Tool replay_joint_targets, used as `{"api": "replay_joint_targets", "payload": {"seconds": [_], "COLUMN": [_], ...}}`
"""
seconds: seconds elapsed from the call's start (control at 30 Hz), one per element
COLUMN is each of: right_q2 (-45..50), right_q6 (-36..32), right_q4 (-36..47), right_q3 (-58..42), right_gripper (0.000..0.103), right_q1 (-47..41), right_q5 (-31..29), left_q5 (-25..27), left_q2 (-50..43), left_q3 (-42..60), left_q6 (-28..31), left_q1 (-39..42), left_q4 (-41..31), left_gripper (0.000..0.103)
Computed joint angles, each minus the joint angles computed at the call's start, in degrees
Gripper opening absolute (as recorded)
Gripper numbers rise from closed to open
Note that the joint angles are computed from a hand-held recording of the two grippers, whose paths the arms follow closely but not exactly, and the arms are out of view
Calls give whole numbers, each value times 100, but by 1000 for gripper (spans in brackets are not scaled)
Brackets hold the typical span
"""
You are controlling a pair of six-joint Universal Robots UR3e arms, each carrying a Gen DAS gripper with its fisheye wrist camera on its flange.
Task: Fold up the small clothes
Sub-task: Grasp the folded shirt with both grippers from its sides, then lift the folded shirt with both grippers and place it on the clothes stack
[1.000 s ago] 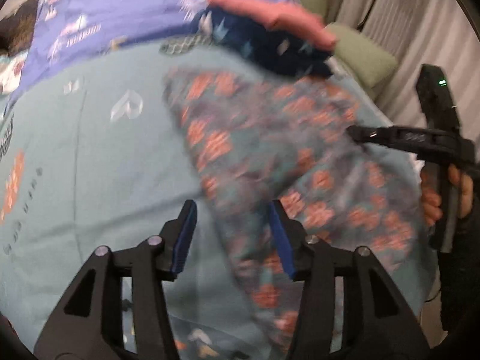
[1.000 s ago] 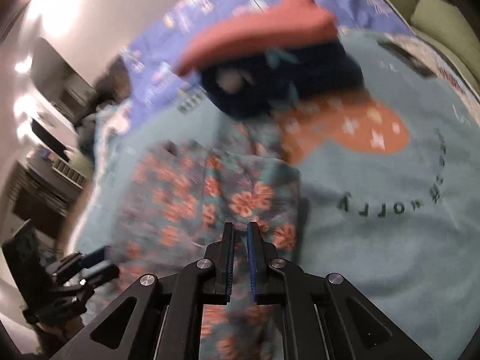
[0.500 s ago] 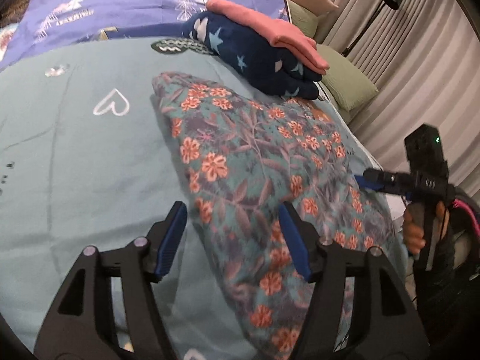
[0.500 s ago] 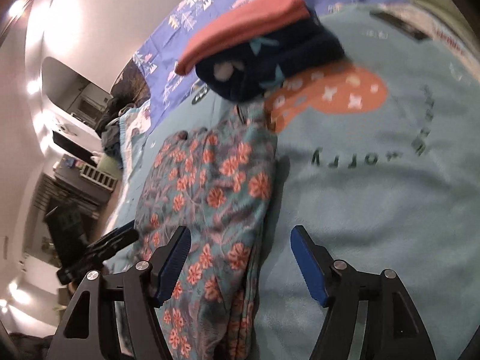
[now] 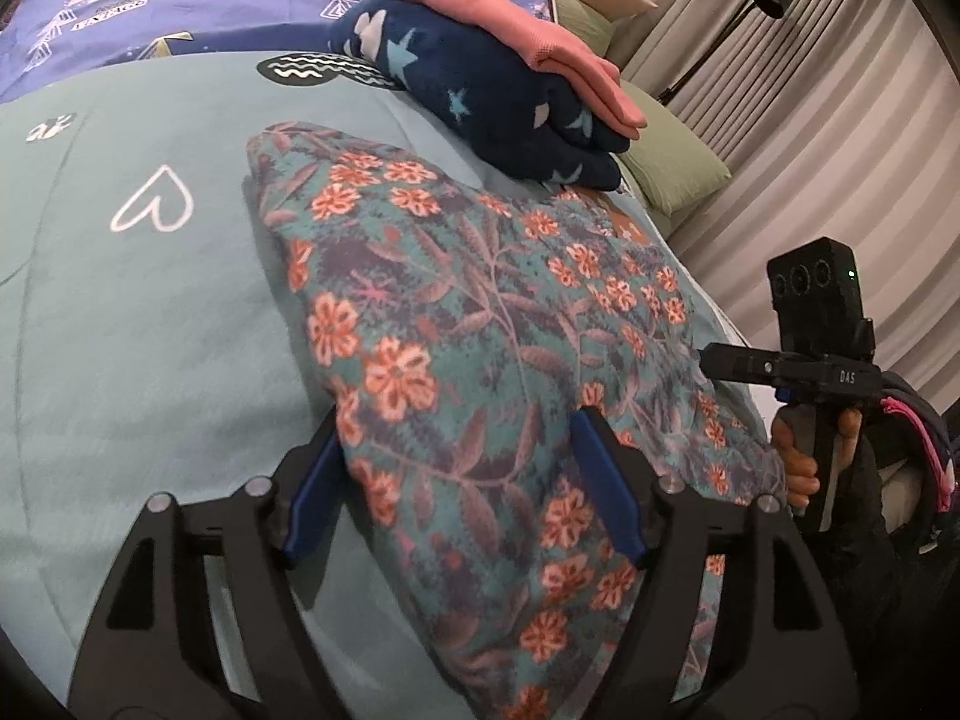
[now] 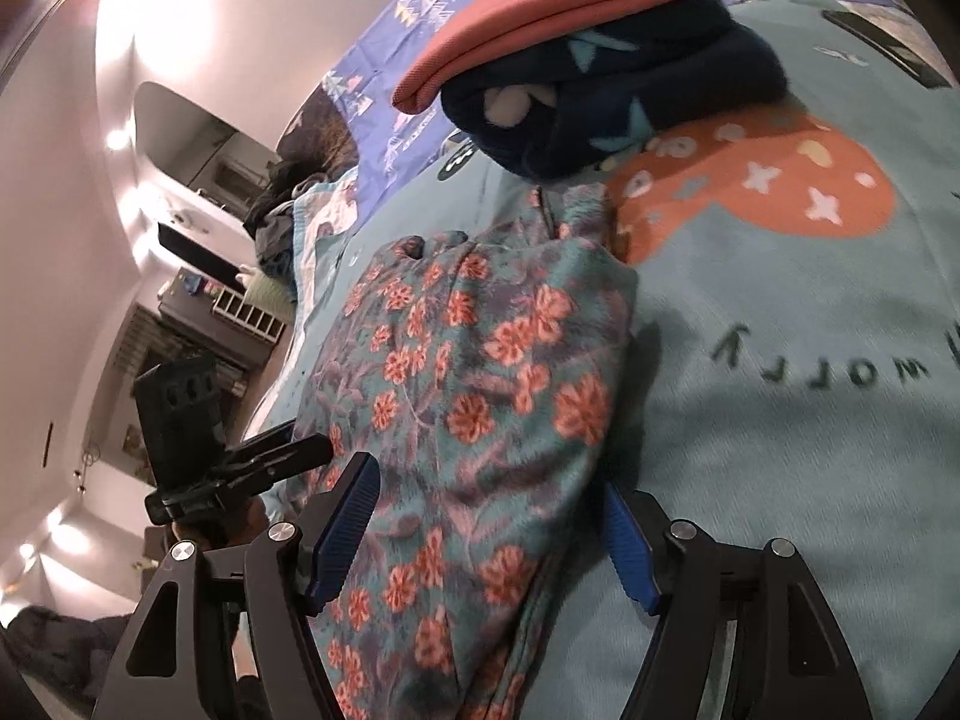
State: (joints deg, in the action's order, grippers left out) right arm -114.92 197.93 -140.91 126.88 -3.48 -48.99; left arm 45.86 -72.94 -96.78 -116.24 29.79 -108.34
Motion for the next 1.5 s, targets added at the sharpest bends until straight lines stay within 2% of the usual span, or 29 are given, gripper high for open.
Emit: {"api": "replay_joint_targets", "payload": {"seconds": [0.27,0.6,0.67,0.7,0.73,0.77,0.83,0.9,1.03,1.1,1.17,1.2,1.27,1.3,1.33,1.37,1.4,1.5], "right_q2": [1148,2240,2352,2374,2323,2308,2246,2150,1712,1349,937,777,668,686,746,819,990,1415], "right_q6": [-170,-351,-341,-337,-355,-317,-266,-187,45,144,218,237,226,175,123,-42,-140,-585], "right_q4": [-706,-986,-1019,-1015,-972,-1010,-1091,-1144,-1099,-1031,-894,-837,-671,-599,-541,-345,-222,431], "right_q3": [-497,-1375,-1521,-1562,-1544,-1514,-1388,-1384,-1698,-1824,-2014,-2158,-2672,-2957,-3199,-3654,-4044,-5438], "right_gripper": [72,71,67,58,48,44,26,21,17,17,17,16,16,16,17,17,17,17], "right_q1": [101,359,494,556,580,581,500,629,1348,1653,1981,2205,2727,2907,3018,3040,3046,2490], "right_q5": [156,-70,-318,-471,-592,-631,-527,-802,-2021,-2519,-3063,-3429,-4310,-4660,-4880,-5093,-5208,-5048], "left_q5": [-199,-410,-422,-410,-385,-339,-258,-301,-412,-691,-1175,-1489,-1934,-2162,-2343,-2545,-2696,-2588], "left_q2": [-737,-1662,-1785,-1802,-1797,-1745,-1647,-1525,-753,-237,168,334,494,532,542,538,481,-256], "left_q3": [308,914,1020,1022,1008,929,790,712,307,317,742,1155,1915,2350,2625,2867,2983,3297], "left_q6": [-272,-662,-715,-757,-798,-883,-1006,-919,-795,-455,269,836,1751,2136,2214,2106,1608,-1126], "left_q1": [-425,-927,-1001,-1032,-1058,-1085,-1123,-1094,-1008,-787,-363,-84,279,405,406,352,186,-710], "left_q4": [478,969,1031,1114,1206,1392,1710,1772,2158,1801,613,-317,-1732,-2311,-2448,-2326,-1724,1512], "left_gripper": [77,77,77,76,73,70,52,32,25,25,25,25,25,25,25,25,25,26]}}
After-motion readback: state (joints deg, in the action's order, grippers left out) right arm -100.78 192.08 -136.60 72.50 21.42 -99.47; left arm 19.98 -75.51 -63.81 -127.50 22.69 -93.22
